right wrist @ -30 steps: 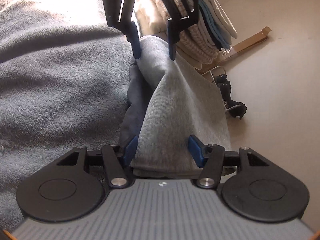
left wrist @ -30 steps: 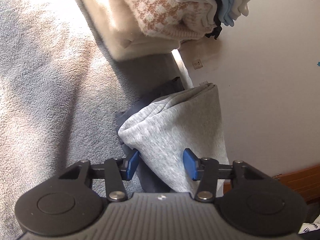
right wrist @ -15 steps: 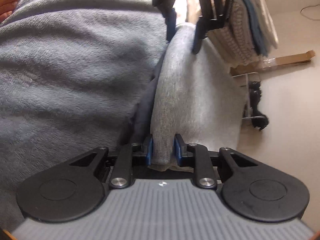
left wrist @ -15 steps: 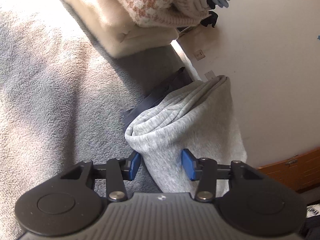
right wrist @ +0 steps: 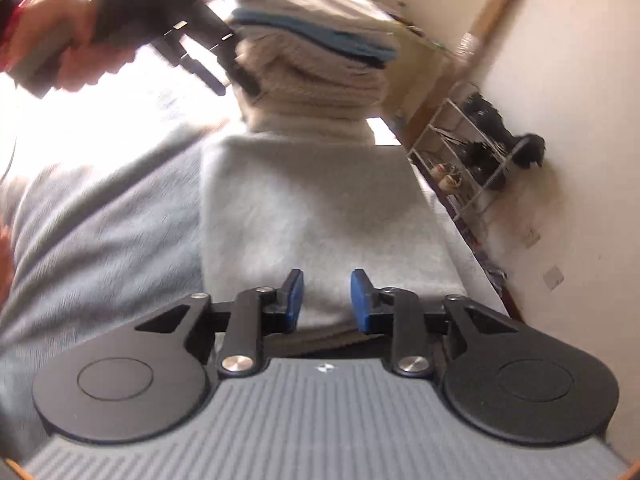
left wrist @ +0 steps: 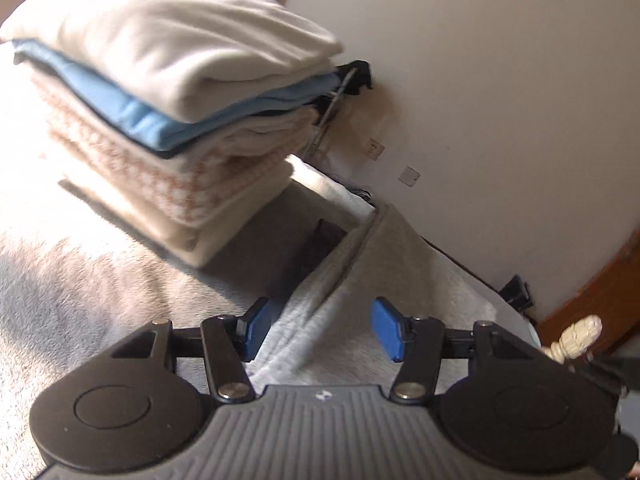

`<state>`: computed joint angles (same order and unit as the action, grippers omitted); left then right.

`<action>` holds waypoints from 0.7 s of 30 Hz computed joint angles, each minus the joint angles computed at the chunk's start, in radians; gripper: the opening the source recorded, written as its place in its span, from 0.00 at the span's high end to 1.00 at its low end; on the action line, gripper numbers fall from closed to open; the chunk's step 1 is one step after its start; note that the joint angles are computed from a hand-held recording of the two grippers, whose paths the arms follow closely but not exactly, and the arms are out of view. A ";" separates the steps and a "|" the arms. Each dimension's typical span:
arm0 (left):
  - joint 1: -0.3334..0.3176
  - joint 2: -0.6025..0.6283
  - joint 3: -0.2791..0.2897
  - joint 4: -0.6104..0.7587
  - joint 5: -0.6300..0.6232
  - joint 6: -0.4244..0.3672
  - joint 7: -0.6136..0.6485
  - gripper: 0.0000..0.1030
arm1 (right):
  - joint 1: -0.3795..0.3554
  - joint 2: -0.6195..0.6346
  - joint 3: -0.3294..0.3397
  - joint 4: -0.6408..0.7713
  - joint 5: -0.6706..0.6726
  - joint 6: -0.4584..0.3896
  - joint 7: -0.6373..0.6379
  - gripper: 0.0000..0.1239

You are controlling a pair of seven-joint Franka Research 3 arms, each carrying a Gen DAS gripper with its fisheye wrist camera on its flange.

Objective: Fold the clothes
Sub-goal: 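Lower the sweatshirt onto the bed beside the stack with both grippers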

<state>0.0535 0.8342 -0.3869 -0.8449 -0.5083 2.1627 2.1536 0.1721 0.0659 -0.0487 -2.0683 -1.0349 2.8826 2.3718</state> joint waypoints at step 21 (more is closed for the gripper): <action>0.015 -0.246 0.031 -0.451 0.051 0.224 0.374 0.34 | -0.176 0.620 0.160 0.776 0.664 -0.105 -0.224 0.90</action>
